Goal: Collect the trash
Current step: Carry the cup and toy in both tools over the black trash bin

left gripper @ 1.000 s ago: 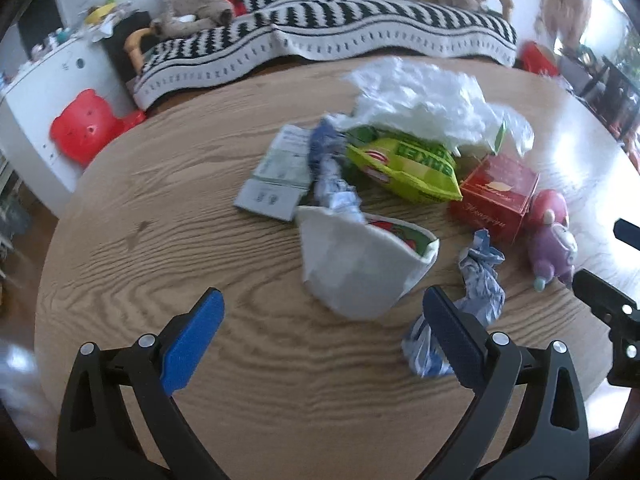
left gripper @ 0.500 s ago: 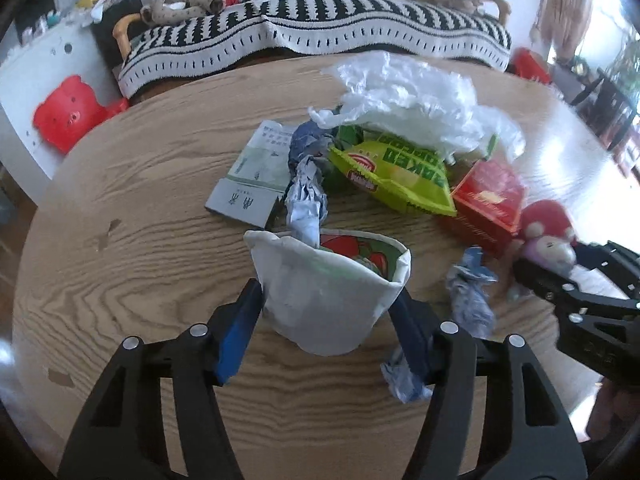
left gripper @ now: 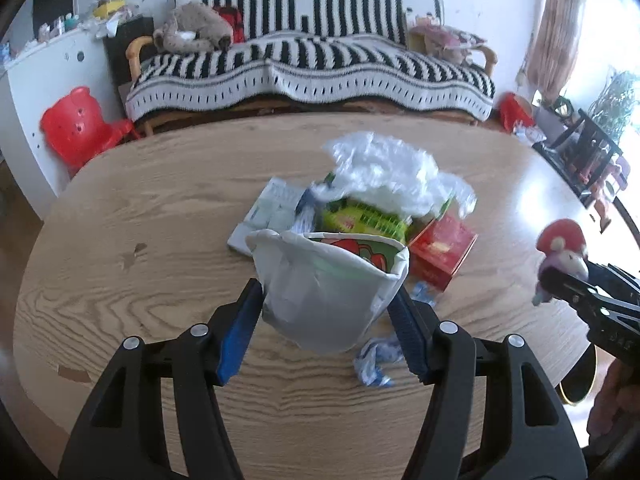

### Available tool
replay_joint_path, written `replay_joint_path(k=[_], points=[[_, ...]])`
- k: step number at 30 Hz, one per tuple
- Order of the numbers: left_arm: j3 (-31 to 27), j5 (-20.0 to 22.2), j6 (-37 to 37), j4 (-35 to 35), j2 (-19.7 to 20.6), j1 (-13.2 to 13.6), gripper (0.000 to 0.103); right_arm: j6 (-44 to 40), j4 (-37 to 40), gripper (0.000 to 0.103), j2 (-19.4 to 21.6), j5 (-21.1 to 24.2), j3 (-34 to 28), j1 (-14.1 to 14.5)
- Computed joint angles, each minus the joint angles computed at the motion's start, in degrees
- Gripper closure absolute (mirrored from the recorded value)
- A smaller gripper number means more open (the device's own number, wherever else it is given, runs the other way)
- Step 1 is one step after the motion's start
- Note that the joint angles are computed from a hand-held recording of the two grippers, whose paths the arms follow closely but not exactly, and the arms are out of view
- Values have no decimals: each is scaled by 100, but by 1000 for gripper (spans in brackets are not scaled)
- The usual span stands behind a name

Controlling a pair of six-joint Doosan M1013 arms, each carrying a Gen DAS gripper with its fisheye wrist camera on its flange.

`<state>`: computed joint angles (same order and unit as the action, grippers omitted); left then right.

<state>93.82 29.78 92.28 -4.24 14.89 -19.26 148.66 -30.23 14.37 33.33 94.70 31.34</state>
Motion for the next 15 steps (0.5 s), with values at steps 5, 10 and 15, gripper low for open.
replay_joint_path(k=[5, 10, 15], points=[[-18, -176, 477, -465, -12, -240, 41, 825, -597, 50, -454, 111, 443, -98], [-43, -255, 1904, -1713, 52, -680, 41, 1938, -1208, 50, -1081, 566, 1085, -303], [-10, -74, 3403, -2973, 139, -1222, 41, 2955, -1588, 50, -1793, 1288, 1793, -580]])
